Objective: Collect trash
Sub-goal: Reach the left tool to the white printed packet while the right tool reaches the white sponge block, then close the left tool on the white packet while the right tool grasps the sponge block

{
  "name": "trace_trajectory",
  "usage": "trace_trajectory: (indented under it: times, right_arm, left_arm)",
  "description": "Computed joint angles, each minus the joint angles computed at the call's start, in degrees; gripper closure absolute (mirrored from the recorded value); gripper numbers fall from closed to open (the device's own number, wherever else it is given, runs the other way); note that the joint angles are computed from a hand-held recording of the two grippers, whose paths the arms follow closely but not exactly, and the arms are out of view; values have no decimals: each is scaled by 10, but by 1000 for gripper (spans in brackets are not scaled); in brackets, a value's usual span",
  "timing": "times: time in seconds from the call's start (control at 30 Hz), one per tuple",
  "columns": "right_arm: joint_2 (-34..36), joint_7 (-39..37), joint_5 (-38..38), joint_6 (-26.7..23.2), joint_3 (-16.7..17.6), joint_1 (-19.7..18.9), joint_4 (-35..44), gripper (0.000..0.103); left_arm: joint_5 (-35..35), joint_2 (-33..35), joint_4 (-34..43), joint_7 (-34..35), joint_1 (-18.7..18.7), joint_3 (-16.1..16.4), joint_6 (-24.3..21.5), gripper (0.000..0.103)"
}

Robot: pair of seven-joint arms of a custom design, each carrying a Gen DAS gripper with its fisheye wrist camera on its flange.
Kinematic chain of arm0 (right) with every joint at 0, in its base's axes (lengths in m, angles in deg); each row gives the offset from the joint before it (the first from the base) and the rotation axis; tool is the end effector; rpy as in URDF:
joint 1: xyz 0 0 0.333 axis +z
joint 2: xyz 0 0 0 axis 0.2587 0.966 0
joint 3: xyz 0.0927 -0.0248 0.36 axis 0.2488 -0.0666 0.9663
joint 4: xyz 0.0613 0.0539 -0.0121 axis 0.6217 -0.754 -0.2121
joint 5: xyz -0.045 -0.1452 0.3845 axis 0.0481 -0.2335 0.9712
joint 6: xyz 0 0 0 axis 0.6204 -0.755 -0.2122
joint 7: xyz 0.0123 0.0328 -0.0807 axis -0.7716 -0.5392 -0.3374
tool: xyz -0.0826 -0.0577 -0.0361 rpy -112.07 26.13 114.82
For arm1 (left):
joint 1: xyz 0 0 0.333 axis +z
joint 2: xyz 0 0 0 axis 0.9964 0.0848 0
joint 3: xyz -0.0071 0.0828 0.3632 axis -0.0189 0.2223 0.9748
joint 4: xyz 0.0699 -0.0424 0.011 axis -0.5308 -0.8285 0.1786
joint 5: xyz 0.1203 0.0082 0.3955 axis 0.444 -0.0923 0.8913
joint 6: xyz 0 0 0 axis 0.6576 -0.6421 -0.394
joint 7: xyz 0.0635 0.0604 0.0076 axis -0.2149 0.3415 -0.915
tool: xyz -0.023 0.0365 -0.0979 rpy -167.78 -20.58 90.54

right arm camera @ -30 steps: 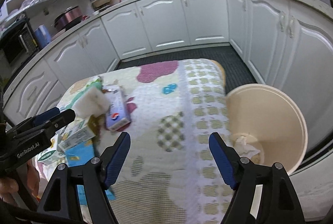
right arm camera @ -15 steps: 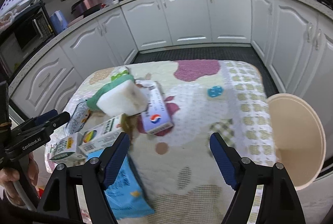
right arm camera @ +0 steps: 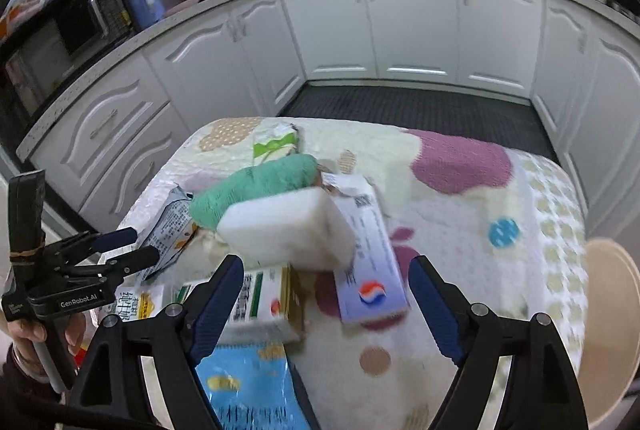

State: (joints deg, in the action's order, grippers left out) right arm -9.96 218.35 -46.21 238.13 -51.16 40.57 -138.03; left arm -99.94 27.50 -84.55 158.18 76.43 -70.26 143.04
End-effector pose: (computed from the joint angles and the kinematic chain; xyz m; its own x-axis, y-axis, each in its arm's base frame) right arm 0.5094 0.3332 0.4610 -0.0816 -0.9720 -0.2205 -0.7599 0.2038 -0.6173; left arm 0.6040 -0.2615 0.4195 -0.5194 -0.8480 0.1055 -0.7483 0.3918 -0.5354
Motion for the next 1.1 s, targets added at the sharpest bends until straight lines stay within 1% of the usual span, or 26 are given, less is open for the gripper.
trace_trajectory:
  times: [0.07,0.2,0.27,0.37,0.43,0.47,0.5,0.53,0.6,0.63,0.67,0.7,0.73,0.8,0.87,0.93,1.1]
  right_arm:
    - [12,-40,10,0,1,-4,12,21]
    - [35,-113,26,4,-5,-3,32,21]
    - [43,-141,44,14,-9,-3,37,21]
    - [57,-172,67,25,-17,1,46,21]
    - [63,-184,75,33,-23,7,49,21]
    - [64,-186,76,41,-27,11,49,21]
    - [66,-180,69,51,-34,17,48,21]
    - [67,-164,52,58,-45,27,49,29]
    - [67,-153,38,64,-53,37,51,43]
    - [66,-141,22,64,-59,45,51,50]
    - [64,-132,9,63,-63,50,52,53]
    - [62,-125,-2,59,-64,54,52,57]
    - [57,-107,-25,52,-67,61,52,61]
    - [48,-74,-61,48,-67,62,50,65]
    - [34,-19,-109,48,-66,62,45,65]
    - [22,34,-148,51,-61,56,39,66]
    - [-6,116,-202,42,-33,32,25,66]
  left_arm:
    - [28,14,19,-12,-10,13,-12,39]
    - [60,39,54,-29,-16,23,-41,39]
    - [83,46,62,-45,-23,33,-45,39]
    - [96,53,69,-50,-19,33,-42,39]
    - [124,61,76,-63,-28,44,-45,39]
    - [134,62,73,-64,-30,46,-37,39]
    - [140,62,71,-61,-28,44,-29,39]
    - [142,63,70,-57,-25,41,-25,39]
    - [135,63,68,-50,-16,31,-22,40]
    - [127,63,67,-42,-10,24,-21,45]
    - [128,61,64,-38,-10,23,-17,50]
    - [135,59,60,-38,-14,27,-9,59]
    - [138,55,55,-35,-14,27,-1,64]
    - [130,50,52,-30,-9,21,-1,67]
    - [111,43,47,-17,2,9,3,69]
    - [109,36,41,-21,-1,14,14,71]
    - [72,12,23,-16,12,2,42,72]
